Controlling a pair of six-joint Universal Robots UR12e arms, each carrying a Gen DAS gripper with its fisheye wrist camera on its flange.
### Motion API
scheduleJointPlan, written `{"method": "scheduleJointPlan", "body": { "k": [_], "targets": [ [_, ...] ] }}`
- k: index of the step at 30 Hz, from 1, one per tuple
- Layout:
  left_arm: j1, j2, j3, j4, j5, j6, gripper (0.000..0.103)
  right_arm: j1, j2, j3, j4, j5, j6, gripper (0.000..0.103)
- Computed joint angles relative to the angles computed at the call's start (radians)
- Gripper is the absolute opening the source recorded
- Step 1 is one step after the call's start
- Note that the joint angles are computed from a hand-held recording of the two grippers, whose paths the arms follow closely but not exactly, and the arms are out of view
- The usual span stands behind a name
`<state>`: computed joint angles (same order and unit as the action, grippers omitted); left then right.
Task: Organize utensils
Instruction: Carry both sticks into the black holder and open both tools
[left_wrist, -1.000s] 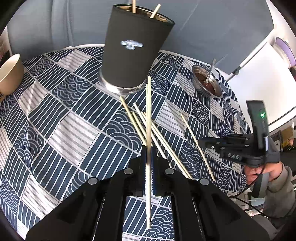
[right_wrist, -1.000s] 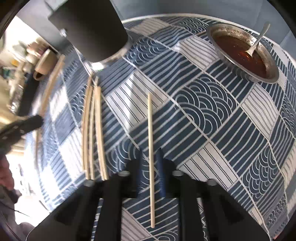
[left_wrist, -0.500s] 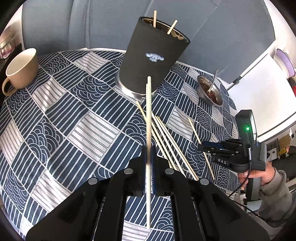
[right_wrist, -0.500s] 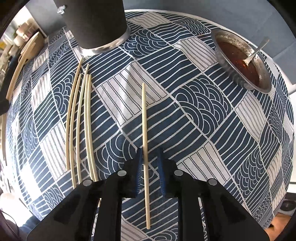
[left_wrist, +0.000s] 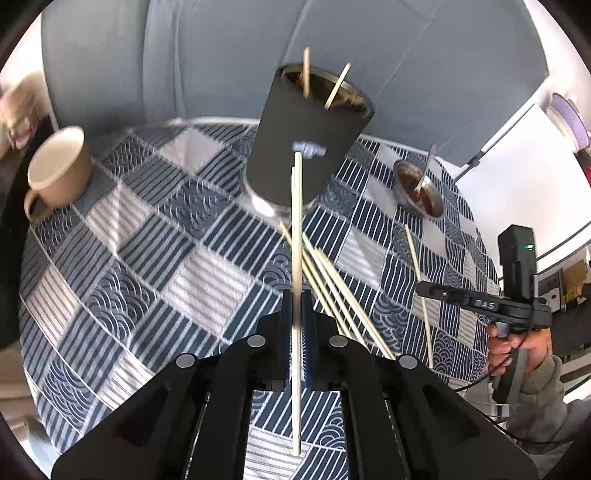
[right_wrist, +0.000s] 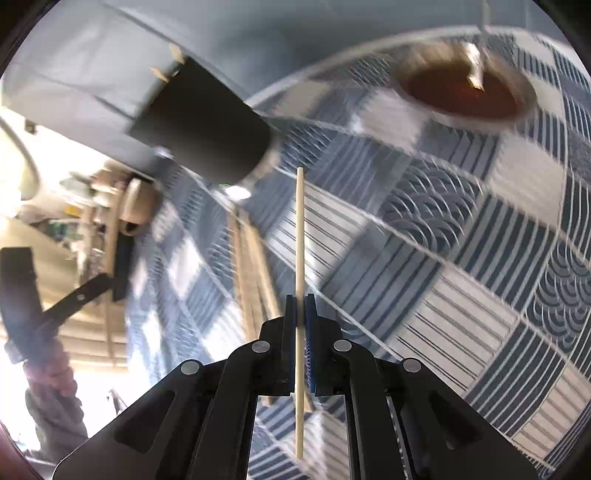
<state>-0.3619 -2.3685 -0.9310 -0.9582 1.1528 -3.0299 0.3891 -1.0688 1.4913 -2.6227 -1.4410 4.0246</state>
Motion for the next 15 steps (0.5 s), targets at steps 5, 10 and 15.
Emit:
{"method": "scheduleJointPlan", "body": {
  "k": [5, 10, 15],
  "targets": [
    [-0.002, -0.024, 0.068, -0.007, 0.01, 0.003, 0.005, -0.015, 0.005, -0.05, -0.057, 0.03, -0.024, 0.005],
    [-0.005, -0.07, 0.177, -0.036, 0.037, -0.008, 0.005, -0.023, 0.026, -0.128, -0.088, 0.035, -0.084, 0.005],
    [-0.008, -0.111, 0.265, 0.026, 0.018, -0.003, 0.005, -0.029, 0.071, -0.213, -0.21, -0.012, -0.133, 0.005]
  ]
}}
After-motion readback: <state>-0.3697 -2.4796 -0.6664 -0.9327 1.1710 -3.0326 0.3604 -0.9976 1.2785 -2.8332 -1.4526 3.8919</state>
